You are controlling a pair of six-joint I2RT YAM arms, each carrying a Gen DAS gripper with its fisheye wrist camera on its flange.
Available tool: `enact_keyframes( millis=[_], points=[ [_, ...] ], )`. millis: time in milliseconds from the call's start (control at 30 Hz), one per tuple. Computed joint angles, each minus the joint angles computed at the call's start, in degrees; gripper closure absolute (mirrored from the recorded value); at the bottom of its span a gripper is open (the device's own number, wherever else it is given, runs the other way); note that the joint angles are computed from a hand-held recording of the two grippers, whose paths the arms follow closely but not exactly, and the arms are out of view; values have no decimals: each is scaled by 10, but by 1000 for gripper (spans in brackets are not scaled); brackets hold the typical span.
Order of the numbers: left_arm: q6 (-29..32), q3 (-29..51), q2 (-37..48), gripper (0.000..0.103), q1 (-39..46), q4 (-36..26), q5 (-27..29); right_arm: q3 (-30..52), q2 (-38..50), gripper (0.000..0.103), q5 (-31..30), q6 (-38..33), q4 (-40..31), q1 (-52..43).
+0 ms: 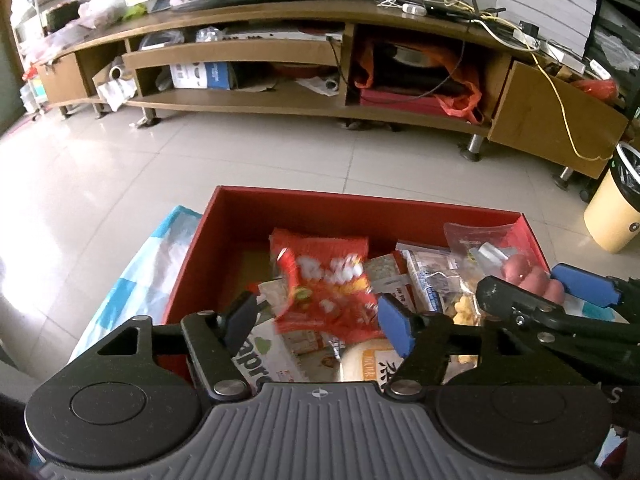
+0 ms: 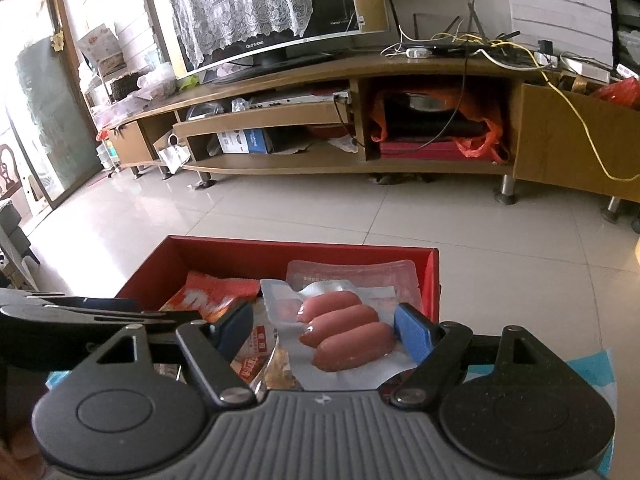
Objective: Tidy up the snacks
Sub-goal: 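Open the left tool to drop the Trolli bag while the right tool drops the sausage pack into the box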
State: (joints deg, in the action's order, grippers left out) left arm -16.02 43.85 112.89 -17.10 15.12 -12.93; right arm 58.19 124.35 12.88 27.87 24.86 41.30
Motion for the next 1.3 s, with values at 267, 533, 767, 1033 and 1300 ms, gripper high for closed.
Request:
enact_keyframes(
  millis=[267,533,767,1033,1300],
  points=[
    [2,-17,-29,23,8,-9,-6,-8,-10,23,-21,1,14,2],
    [7,-41,-54,20,12,-8,-3,-26,-34,23,-38,19,27,2],
    [4,-64,-76,18,7,-4,1,-68,-76,22,-43,35,46,2],
    [-2,-84,-103,18,-7,-4,-4,-106,-122,22,-19,44,50,6],
    [-20,-115,-142,16,-29,-13,-19,-122,-146,22,34,52,-1,41]
  ],
)
